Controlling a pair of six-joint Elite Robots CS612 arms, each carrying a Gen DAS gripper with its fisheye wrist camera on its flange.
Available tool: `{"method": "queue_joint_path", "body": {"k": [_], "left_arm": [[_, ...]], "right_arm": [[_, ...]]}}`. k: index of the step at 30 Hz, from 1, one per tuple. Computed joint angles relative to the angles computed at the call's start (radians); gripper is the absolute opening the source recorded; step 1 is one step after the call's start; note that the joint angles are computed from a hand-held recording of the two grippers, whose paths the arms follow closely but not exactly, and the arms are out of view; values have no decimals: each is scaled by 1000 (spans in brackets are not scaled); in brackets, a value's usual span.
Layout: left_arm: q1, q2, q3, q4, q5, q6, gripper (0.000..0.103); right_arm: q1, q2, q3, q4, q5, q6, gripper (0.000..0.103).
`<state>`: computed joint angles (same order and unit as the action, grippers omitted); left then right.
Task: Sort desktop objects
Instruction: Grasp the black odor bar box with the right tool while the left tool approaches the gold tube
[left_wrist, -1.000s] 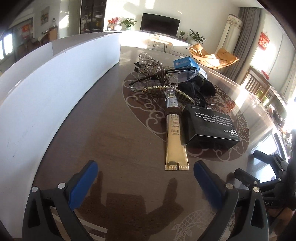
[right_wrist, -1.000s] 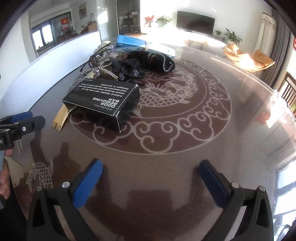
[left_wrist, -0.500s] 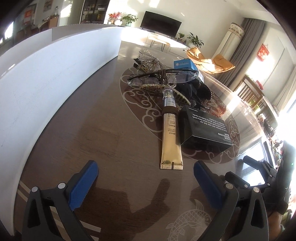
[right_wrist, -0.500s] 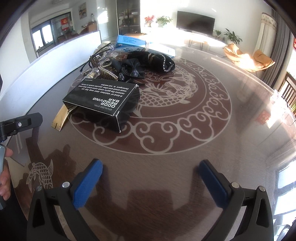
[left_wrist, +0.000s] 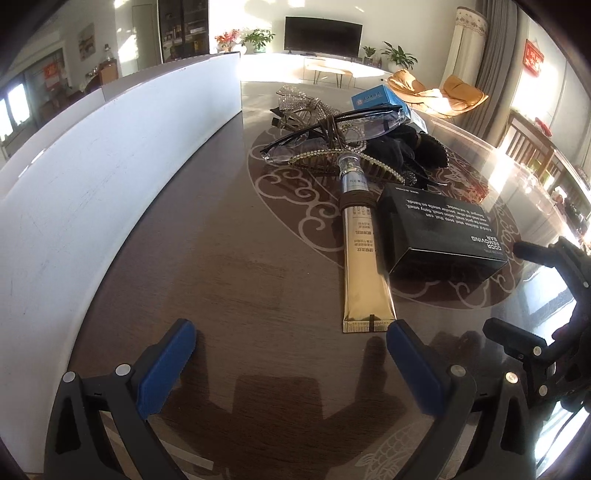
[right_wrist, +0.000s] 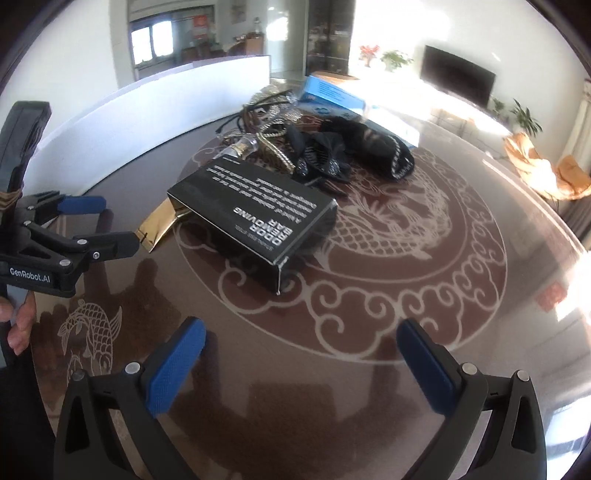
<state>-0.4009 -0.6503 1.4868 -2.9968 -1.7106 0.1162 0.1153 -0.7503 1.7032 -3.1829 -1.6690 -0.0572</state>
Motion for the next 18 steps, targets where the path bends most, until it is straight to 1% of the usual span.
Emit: {"method": "queue_joint_path", "body": {"k": [2,4,6,8,9,10,12,13,14,15,16,18], "left_arm": [[1,1,-2,-2,0,-3,103],[0,2,-2,-3,3,-1,103],[0,4,-4,-3,1,0,103],[2,5,-6,-3,-5,0,103],[2,5,-6,-2,-7,-1,103],[3,5,-7,-1,-10,-1,103],[5,6,-8,0,-15,-2,103],[5,6,-9,0,-16,-2,103],[4,5,-9,1,-14,-2,103],[3,5,-8,1,-10,-1,103],[2,4,-7,0,-6,2,103],[-2,3,-4,1,5,8,103]], "right_arm": [[-6,10,-41,39,37,-137,103],[-5,24,-91,90,47,-239,103],[-2,41,-143,127,36,-302,103],[-3,57,-193,182,56,-339,103],[-5,63,-216,217,72,-343,103],[-8,69,-237,262,103,-339,103],[-21,79,-275,361,198,-299,102],[-23,83,-281,360,217,-267,98],[-24,86,-277,327,222,-228,81],[-28,87,-274,317,243,-179,72],[-30,88,-267,297,240,-120,60],[-30,81,-229,221,195,-20,59]]}}
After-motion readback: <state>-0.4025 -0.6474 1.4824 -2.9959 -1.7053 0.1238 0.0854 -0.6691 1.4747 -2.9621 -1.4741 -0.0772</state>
